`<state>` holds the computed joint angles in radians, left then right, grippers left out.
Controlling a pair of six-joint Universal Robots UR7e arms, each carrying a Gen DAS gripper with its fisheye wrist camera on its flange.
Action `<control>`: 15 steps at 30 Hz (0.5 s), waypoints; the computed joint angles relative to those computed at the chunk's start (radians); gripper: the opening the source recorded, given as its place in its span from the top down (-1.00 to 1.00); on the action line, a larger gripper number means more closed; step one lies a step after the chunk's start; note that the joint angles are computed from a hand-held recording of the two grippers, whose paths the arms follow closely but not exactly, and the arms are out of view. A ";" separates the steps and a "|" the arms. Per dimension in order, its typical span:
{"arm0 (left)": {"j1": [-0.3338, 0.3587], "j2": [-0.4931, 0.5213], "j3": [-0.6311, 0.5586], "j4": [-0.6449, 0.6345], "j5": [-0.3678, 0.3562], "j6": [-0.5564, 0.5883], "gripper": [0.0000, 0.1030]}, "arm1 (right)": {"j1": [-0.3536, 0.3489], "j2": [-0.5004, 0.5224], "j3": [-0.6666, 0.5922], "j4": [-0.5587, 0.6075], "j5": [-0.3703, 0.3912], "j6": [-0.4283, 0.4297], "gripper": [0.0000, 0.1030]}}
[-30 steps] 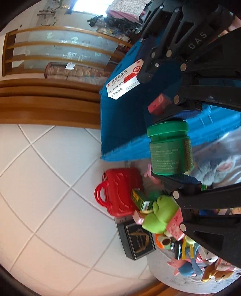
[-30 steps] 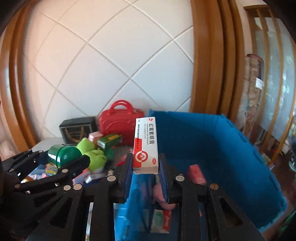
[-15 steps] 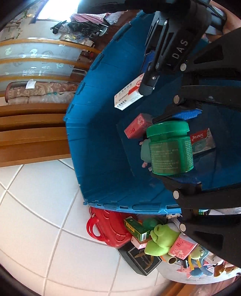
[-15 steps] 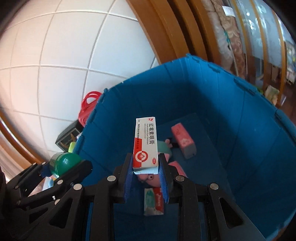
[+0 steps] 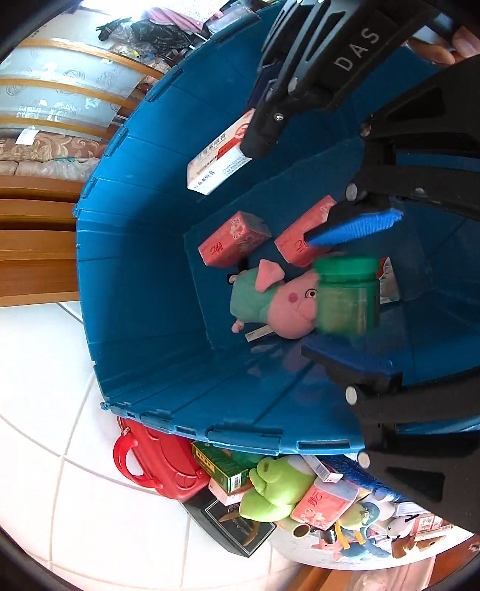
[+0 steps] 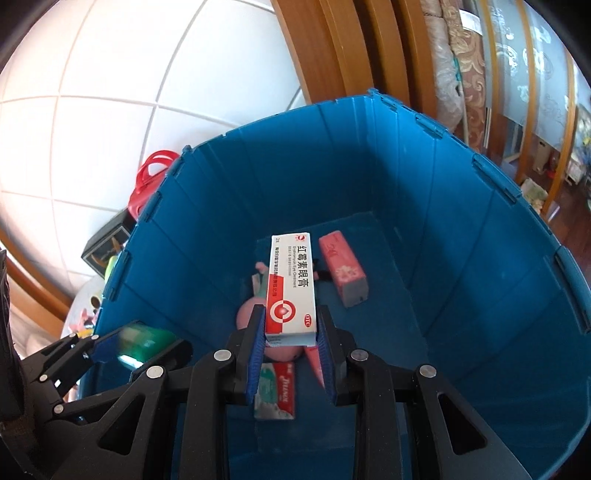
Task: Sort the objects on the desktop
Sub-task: 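Carry both items over the blue bin and release them inside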
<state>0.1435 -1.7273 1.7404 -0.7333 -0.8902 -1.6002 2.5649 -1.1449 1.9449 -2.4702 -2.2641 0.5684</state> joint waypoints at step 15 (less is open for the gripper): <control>-0.037 -0.012 -0.009 0.052 -0.006 -0.047 -0.33 | 0.021 0.037 -0.021 0.014 -0.102 0.037 -0.40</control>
